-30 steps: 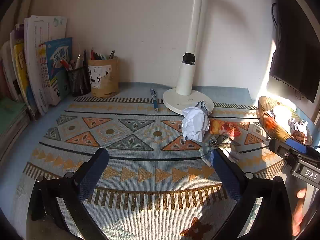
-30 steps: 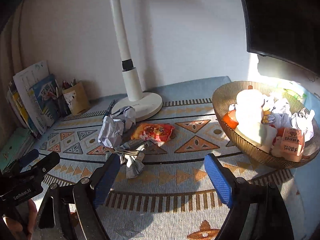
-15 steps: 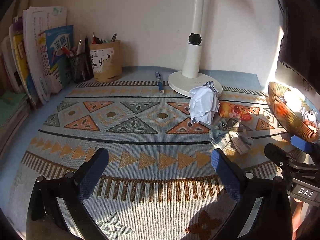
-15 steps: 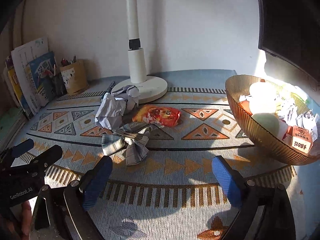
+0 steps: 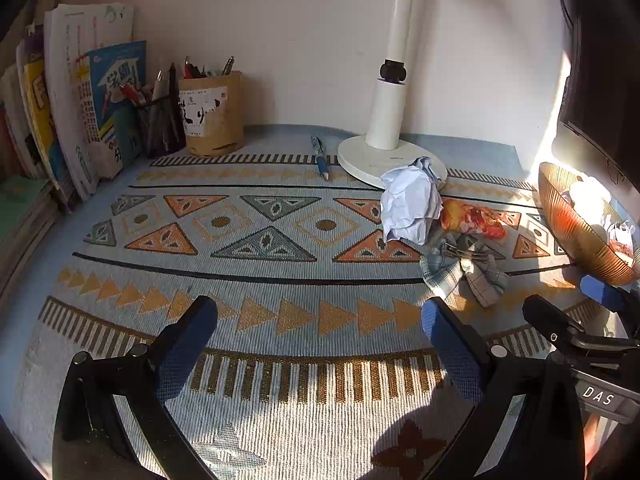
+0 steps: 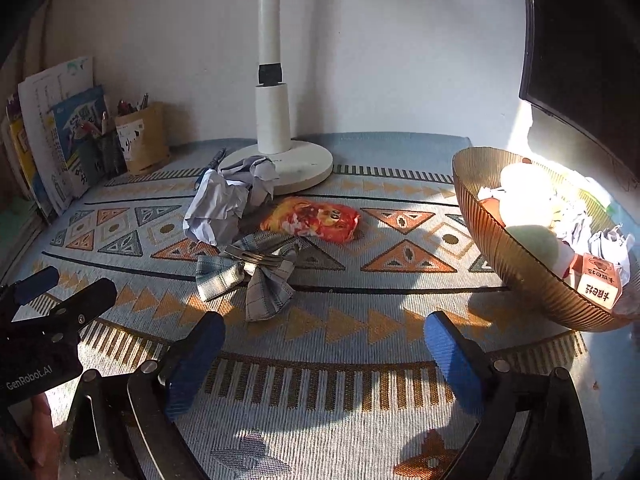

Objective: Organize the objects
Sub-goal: 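Move both open grippers back toward the checked cloth and paper, then grasp the crumpled paper with the left gripper while the right grasps the checked cloth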

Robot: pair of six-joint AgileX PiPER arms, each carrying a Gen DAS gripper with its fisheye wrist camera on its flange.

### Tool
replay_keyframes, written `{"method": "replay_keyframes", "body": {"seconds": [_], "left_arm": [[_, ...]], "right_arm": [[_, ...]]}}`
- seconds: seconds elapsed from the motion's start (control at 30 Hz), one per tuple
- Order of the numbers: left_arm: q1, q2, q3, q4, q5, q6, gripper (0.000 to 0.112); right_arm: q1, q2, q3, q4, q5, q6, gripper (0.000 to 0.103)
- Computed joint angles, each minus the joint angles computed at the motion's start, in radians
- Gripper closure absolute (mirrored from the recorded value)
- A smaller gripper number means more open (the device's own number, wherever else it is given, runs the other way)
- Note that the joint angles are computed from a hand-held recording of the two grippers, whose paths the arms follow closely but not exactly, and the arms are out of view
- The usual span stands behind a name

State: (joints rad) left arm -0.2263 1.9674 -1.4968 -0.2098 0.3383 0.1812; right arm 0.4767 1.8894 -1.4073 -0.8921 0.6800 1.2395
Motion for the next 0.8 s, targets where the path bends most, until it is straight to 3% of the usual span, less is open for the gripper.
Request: {"method": "replay_keyframes", "body": {"seconds": [0.4,0.5,0.57,0.63,0.67,0.8], "left_arm": [[0.004,0.009,-0.015,-0.008,0.021,0.014,0.01],[0.011,0.011,-0.023,-0.086,0.039,0.103,0.01],[0.033,0.03,-0.074,-0.229,0.116,0.259,0.01],[0.059,0.056,-0.151,-0.337,0.209,0.353,0.01],[0.07,0.073,-0.197,-0.385,0.253,0.391,0.01],[0.076,0.262,-0.571,-0.369,0.52,0.346,0.01]], "right_arm": [[0.013,0.001,0.003,-0.022,0.009,0.004,0.003],[0.001,-0.004,0.004,0.023,-0.02,-0.044,0.003],[-0.034,-0.031,0.029,0.113,-0.112,-0.134,0.005],[-0.089,-0.062,0.038,0.305,-0.195,-0.302,0.01],[-0.112,-0.064,0.016,0.405,-0.195,-0.387,0.015],[-0.215,-0.01,-0.188,0.805,-0.104,-0.692,0.017]]}}
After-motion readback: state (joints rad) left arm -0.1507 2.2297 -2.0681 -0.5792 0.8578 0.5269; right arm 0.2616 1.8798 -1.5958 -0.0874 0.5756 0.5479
